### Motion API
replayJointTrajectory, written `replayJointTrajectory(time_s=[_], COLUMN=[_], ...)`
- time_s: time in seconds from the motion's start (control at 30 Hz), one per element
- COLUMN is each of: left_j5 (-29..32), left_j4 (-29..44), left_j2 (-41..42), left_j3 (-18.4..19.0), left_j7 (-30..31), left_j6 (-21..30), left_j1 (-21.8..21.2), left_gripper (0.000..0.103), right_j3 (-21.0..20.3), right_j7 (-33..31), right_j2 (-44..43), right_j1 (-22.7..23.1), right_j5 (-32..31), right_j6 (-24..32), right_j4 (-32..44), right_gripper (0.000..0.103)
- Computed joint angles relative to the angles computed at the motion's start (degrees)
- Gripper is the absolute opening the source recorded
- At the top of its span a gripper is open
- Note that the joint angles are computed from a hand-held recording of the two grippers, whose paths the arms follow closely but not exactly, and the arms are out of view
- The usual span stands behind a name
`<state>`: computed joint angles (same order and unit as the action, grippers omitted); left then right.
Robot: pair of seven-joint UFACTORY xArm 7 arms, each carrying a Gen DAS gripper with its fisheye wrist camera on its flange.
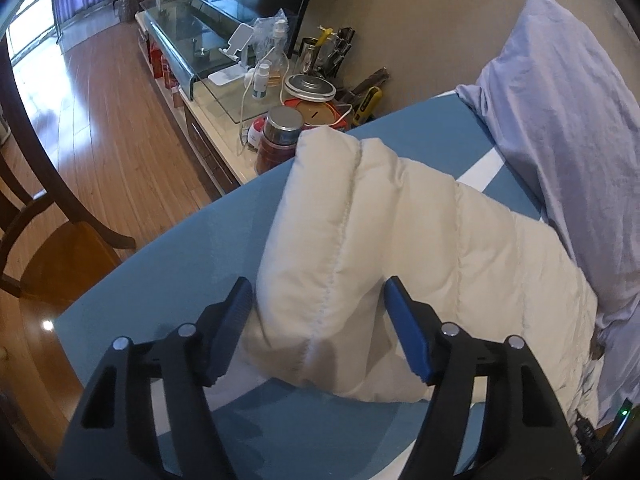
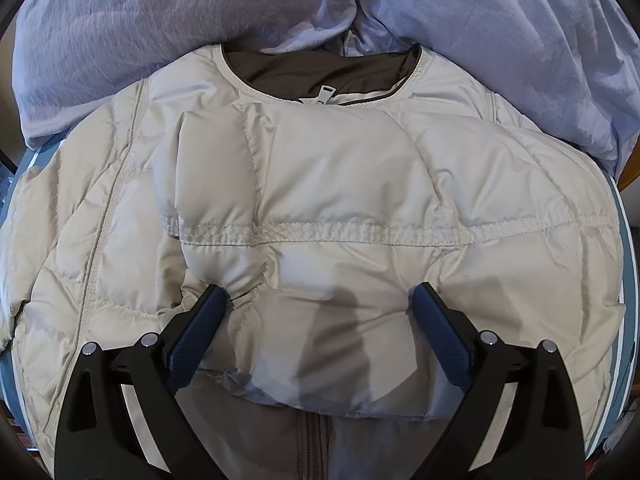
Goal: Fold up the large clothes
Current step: 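Grasp the other sleeve with the left tool and lift it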
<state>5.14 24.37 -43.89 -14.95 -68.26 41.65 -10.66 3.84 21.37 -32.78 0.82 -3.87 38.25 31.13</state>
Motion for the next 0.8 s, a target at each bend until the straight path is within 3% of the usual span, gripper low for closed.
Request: replayJointTrajectory(time_s=[0.17,0.27,0.33,0.43,0.8], left_j5=[0.9,1.1,-0.4,-1.0,1.7], left_j4=[0.3,-0.3,-2.1,-2.1,7.2], left_j2=[0.3,0.0,-1.0,-1.1,2.3], left_j3=[-0.8,-0.7,0.8,0.6,-2.7], left_j7=[-0.2,-0.4,0.1,0.3,0.2], left_j6=[0.2,-0.9,-4.1,-5.3,-5.8], left_j1=[0.2,-0.1,-1.1,-1.1,0.0], left_gripper=[0.068,0.048,0.030,0.017,0.012], right_j3=[0.0,-0.4,-0.5,-0.3,-1.8], right_j7=[0.1,-0.3,-0.6,-0.4,-3.1], right_j2=[-1.3,-1.9,-2.4,-2.0,-6.6], right_j1=[0.4,0.5,0.4,0.4,1.5], right_j5=[0.5,0.8,0.9,1.1,3.1], right_j6=[-0.2,-0.1,0.1,0.4,1.0], right_j4=[-1.0,-1.4,-1.7,-1.0,-3.0], right_gripper=[0.096,0.097,0.097,0.097,0.097])
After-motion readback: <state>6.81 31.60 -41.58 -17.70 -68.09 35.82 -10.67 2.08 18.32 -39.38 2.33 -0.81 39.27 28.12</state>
